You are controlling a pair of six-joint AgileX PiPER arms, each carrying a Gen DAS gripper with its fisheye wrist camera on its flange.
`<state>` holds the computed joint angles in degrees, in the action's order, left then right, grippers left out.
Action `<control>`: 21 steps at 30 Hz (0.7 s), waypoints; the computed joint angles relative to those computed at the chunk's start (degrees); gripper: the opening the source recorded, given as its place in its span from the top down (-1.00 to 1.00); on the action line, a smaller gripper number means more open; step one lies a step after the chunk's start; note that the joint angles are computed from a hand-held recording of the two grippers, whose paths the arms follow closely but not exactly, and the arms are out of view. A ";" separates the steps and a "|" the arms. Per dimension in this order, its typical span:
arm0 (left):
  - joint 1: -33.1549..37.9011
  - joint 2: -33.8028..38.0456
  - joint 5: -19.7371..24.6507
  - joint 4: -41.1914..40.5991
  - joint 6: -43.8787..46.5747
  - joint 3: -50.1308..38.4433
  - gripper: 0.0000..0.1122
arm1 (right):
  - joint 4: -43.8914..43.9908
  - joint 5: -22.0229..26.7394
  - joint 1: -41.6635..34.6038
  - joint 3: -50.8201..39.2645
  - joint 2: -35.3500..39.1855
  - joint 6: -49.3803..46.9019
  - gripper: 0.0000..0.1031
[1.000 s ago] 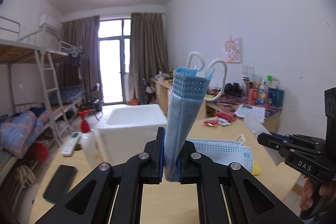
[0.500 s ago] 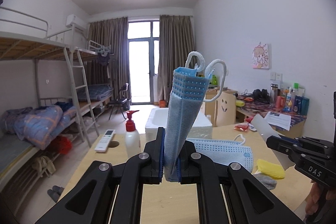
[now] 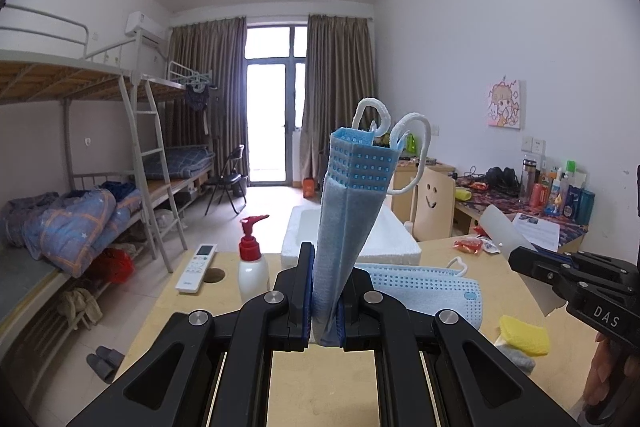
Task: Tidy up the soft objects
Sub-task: 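Lift and carry the mask and foam tube with both tools over the white foam box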
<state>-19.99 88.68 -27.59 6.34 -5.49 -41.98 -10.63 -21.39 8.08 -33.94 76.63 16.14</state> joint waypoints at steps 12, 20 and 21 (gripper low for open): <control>0.91 6.32 7.30 8.03 -7.78 -13.11 0.84 | -12.99 6.35 -1.86 -11.08 5.75 11.63 0.79; 0.67 10.47 11.32 8.19 -7.90 -20.51 0.84 | -24.23 10.09 -1.83 -18.97 10.53 21.65 0.79; 0.37 10.85 11.56 6.73 -6.51 -21.00 0.84 | -25.52 10.34 -1.98 -19.80 11.02 22.78 0.79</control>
